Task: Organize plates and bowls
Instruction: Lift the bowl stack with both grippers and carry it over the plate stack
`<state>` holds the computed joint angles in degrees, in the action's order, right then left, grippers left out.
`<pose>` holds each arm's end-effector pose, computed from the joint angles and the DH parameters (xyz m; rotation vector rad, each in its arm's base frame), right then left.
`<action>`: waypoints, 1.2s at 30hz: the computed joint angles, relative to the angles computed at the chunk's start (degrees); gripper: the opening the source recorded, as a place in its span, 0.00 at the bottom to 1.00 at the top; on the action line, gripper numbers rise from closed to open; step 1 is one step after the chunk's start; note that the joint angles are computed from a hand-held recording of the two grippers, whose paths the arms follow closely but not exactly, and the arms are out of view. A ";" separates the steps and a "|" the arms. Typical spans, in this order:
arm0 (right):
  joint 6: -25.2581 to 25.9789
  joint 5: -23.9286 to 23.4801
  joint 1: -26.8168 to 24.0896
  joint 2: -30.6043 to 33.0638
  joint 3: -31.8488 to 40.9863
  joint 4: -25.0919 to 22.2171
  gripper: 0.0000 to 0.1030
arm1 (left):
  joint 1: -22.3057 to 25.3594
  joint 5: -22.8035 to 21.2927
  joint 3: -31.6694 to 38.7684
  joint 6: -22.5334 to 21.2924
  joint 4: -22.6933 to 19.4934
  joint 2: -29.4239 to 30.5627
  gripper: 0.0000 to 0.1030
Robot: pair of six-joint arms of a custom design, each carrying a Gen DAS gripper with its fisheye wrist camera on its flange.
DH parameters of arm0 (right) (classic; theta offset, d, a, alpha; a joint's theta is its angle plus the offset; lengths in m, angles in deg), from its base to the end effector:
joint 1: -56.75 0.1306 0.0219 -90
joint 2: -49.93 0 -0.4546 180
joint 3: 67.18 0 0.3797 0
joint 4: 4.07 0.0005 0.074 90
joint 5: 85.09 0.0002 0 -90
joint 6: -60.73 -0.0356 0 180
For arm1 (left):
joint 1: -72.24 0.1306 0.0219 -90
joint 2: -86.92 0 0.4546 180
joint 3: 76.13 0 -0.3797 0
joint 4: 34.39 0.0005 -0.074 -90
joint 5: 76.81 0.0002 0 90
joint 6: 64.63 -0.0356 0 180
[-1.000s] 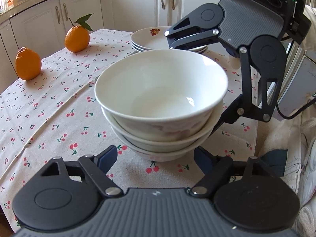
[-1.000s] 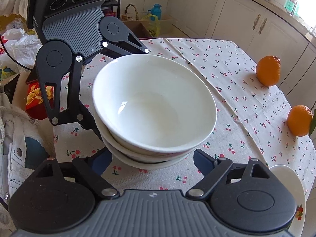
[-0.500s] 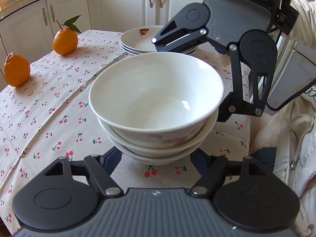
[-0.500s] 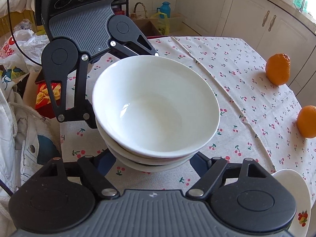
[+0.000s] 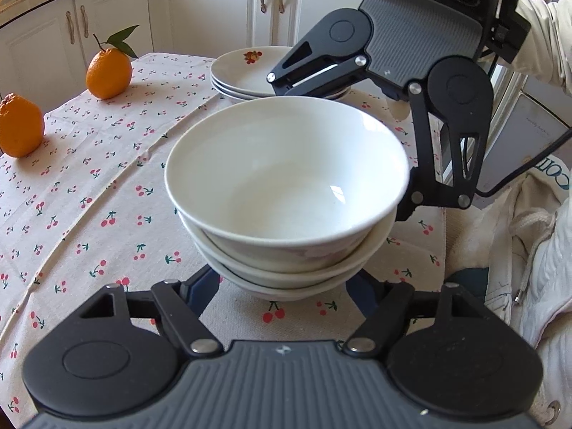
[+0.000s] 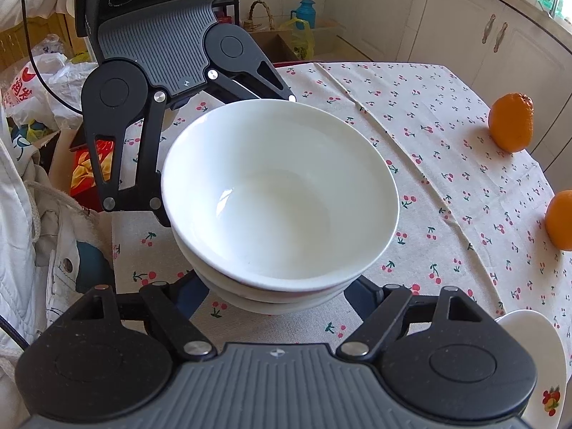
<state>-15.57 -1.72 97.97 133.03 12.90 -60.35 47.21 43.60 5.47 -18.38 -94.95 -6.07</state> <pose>0.3001 0.2677 0.4678 -1.2499 2.3145 0.3197 0.3715 -0.1939 0.4531 1.5824 2.0474 -0.6033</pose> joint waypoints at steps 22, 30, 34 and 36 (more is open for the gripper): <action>-0.04 -0.44 -0.49 -1.22 -0.57 1.18 0.83 | -0.74 -1.86 -0.31 2.32 1.70 -1.50 0.75; 2.37 -0.15 -2.52 -4.04 -1.15 0.94 0.83 | -3.82 -4.00 1.94 5.24 3.28 -1.07 0.75; 3.80 0.19 -4.67 -6.01 -1.48 0.05 0.83 | -6.09 -4.64 3.88 6.49 4.76 0.44 0.75; 4.52 0.43 -5.91 -7.01 -1.66 -0.60 0.83 | -7.21 -4.76 5.06 7.07 5.35 1.44 0.75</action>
